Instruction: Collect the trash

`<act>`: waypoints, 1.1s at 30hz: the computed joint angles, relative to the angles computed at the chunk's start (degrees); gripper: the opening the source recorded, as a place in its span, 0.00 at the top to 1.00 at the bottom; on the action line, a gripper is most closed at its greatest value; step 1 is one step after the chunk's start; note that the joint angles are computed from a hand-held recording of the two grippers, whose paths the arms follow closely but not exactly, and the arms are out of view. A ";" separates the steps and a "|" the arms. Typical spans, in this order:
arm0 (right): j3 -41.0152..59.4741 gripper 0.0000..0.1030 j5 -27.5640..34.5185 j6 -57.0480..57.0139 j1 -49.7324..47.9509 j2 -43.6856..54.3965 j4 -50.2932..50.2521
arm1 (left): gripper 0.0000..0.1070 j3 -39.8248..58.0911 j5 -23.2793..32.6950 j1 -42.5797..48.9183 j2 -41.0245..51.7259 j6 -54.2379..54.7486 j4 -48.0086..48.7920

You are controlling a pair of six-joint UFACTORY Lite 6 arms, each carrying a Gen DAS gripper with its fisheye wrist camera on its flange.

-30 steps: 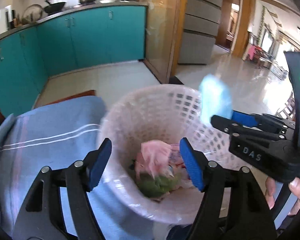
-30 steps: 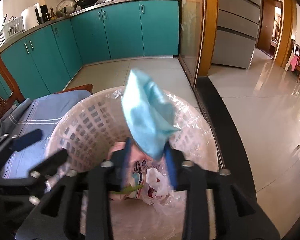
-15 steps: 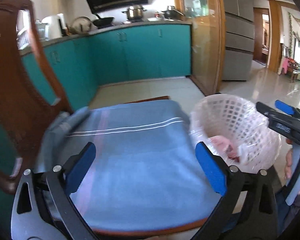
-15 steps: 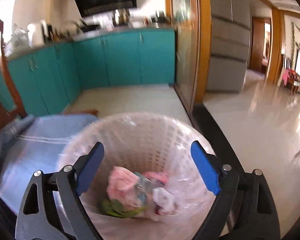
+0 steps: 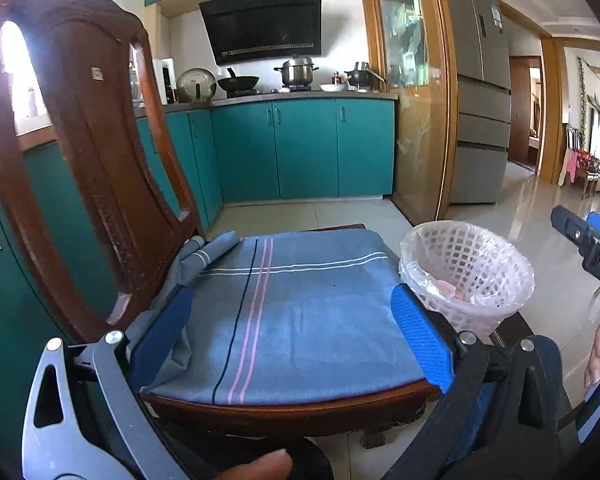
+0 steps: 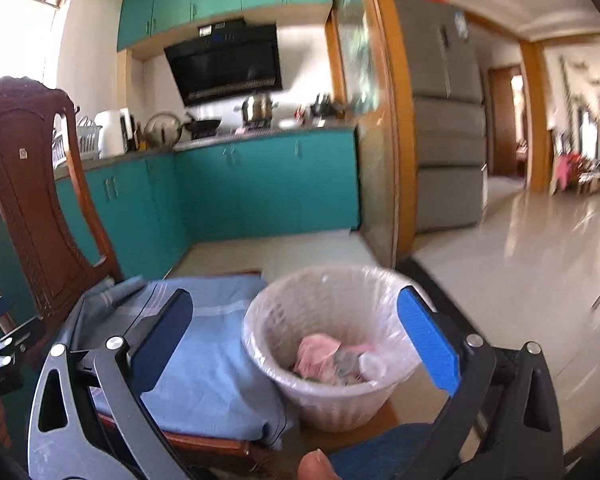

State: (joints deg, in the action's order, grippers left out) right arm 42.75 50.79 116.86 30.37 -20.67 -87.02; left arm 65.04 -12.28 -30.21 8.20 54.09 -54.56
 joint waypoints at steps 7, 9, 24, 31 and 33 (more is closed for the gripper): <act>3.26 0.03 7.68 -6.63 8.04 2.55 5.87 | 0.07 -4.39 0.36 1.05 -5.22 -6.62 6.76; 4.01 0.03 9.48 -7.68 10.23 3.04 6.83 | 0.07 -5.20 0.97 1.80 -6.27 -9.14 9.58; 9.15 0.03 17.18 -10.83 17.31 5.08 6.91 | 0.07 -6.52 1.48 3.45 -9.00 -10.29 10.23; 10.02 0.03 19.82 -11.12 18.86 5.48 6.92 | 0.07 -6.56 2.31 3.60 -9.52 -11.55 11.86; 10.11 0.03 20.03 -11.09 19.02 5.53 7.05 | 0.07 -6.34 2.47 3.47 -9.39 -10.48 10.89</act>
